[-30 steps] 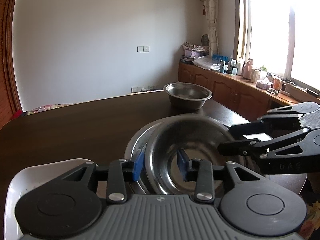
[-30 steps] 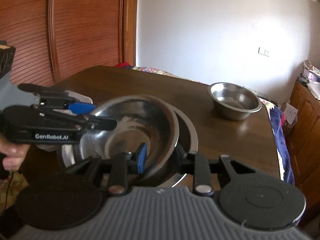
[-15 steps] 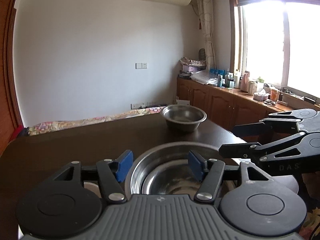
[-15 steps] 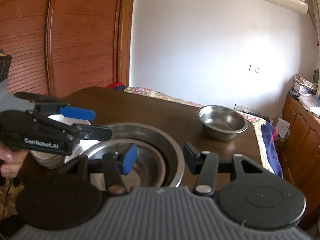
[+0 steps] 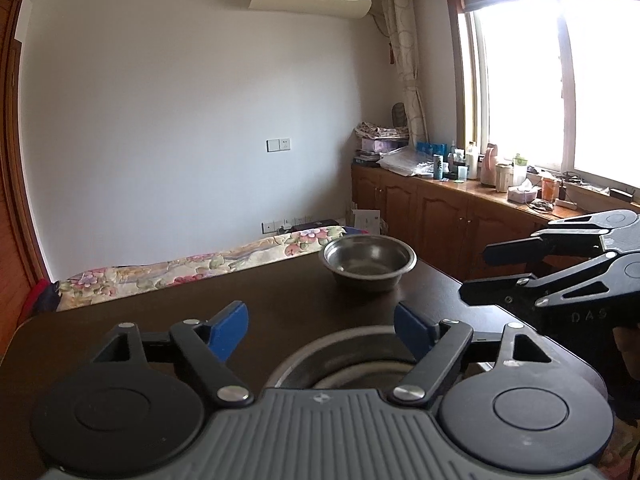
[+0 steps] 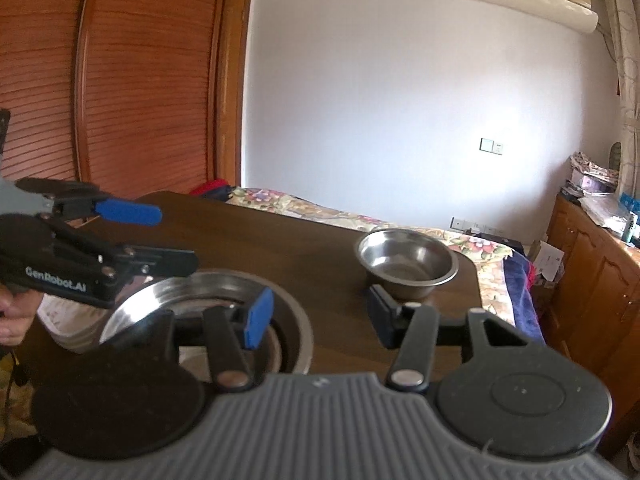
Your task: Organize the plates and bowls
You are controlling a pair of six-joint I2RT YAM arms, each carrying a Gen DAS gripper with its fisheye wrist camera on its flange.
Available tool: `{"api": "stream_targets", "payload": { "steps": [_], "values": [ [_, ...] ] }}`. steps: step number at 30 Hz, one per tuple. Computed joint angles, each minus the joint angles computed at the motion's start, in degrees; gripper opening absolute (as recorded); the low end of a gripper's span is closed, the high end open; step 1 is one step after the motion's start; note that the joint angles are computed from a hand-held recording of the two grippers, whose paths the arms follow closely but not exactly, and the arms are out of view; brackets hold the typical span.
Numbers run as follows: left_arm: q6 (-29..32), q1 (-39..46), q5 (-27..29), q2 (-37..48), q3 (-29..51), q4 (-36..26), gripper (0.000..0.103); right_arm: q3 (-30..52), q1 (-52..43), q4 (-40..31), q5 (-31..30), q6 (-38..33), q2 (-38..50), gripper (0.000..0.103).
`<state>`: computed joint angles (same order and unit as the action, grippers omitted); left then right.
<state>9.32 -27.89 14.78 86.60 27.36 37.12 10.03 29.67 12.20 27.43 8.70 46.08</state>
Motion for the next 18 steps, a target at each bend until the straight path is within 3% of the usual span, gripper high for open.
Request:
{"api": "stream_targets", "payload": {
  "steps": [5,9,13,14,16,18],
  "values": [
    [0.95,-0.56,0.01,2.79,6.3,-4.48,0.096,1.18,-8.57,2.11,-6.73,-3.36,1.14,0.055],
    [1.12,-1.15,0.07,6.13,12.32,-8.48,0.096,1.73,-13.93,7.42,-10.06,-6.45,5.27,0.069],
    [2.11,-2.06,-1.17,9.46,17.91,-11.76,0.096,2.68,-19.72,12.37,-14.74,-8.27,10.62,0.074],
    [2.27,-2.19,-1.08,10.3,19.37,-12.69,0.096,2.74,-20.88,13.69,-15.68,-8.43,11.81,0.077],
    [1.91,-2.43,-0.87,11.96,21.97,-14.44,0.096,2.68,-23.19,17.29,-17.43,-8.8,14.58,0.096],
    [1.51,-2.71,-1.23,13.72,24.37,-15.73,0.096,2.93,-25.29,20.64,-19.1,-9.38,17.42,0.103]
  ]
}}
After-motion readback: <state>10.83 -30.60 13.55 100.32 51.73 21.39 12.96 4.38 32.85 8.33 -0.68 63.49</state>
